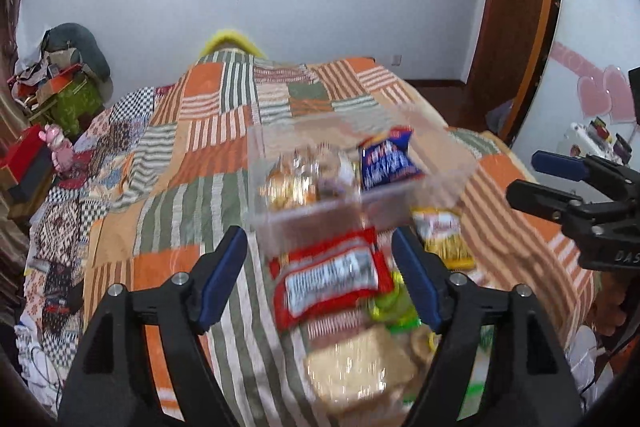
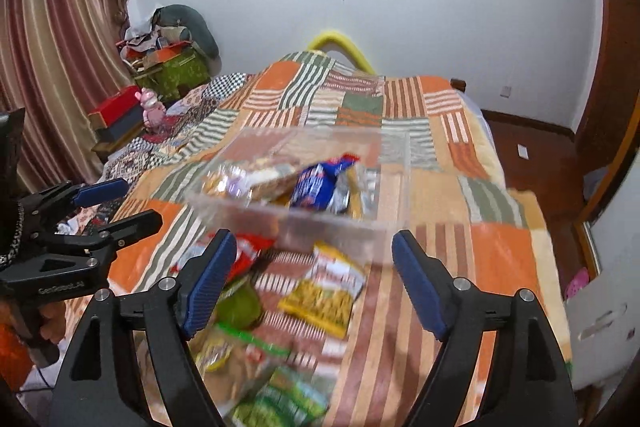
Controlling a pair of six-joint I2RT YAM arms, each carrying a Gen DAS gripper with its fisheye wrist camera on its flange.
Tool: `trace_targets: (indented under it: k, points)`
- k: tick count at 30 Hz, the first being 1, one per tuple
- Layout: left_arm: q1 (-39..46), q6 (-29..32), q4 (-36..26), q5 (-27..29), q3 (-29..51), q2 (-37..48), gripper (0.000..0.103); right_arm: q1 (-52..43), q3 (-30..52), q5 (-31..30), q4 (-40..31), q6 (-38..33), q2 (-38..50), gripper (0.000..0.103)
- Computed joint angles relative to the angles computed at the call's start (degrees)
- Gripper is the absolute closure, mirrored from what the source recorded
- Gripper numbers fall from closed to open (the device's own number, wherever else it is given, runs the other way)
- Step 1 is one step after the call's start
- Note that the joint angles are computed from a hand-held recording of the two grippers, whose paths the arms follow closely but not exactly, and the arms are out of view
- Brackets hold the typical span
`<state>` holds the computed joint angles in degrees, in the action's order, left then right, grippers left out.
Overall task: Organize snacks
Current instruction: 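Grasp the square bread pack with the left tool while the right tool grasps the green pea bag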
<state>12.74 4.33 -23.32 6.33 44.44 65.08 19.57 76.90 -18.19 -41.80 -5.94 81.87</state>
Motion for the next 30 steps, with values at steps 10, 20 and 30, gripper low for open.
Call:
trace_targets:
  k: [10, 20, 30]
  points:
    - [0.18, 0.35, -2.69, 0.23, -9.70, -7.35, 0.017, 0.19, -9.67, 0.91, -3.64, 0.21, -5.09, 0.025]
    - [-0.61, 0.34, -0.88, -0.54, -15.97, -7.41, 0.017, 1.67, -17.53, 2.21, -3.95, 1.21, -6.56, 0.025]
    - [-2.84, -2.54, 2.51, 0.19, -15.75, -3.67, 0.014, 2.88, -20.05, 4.91, -2.79, -1.77, -8.65, 0.034]
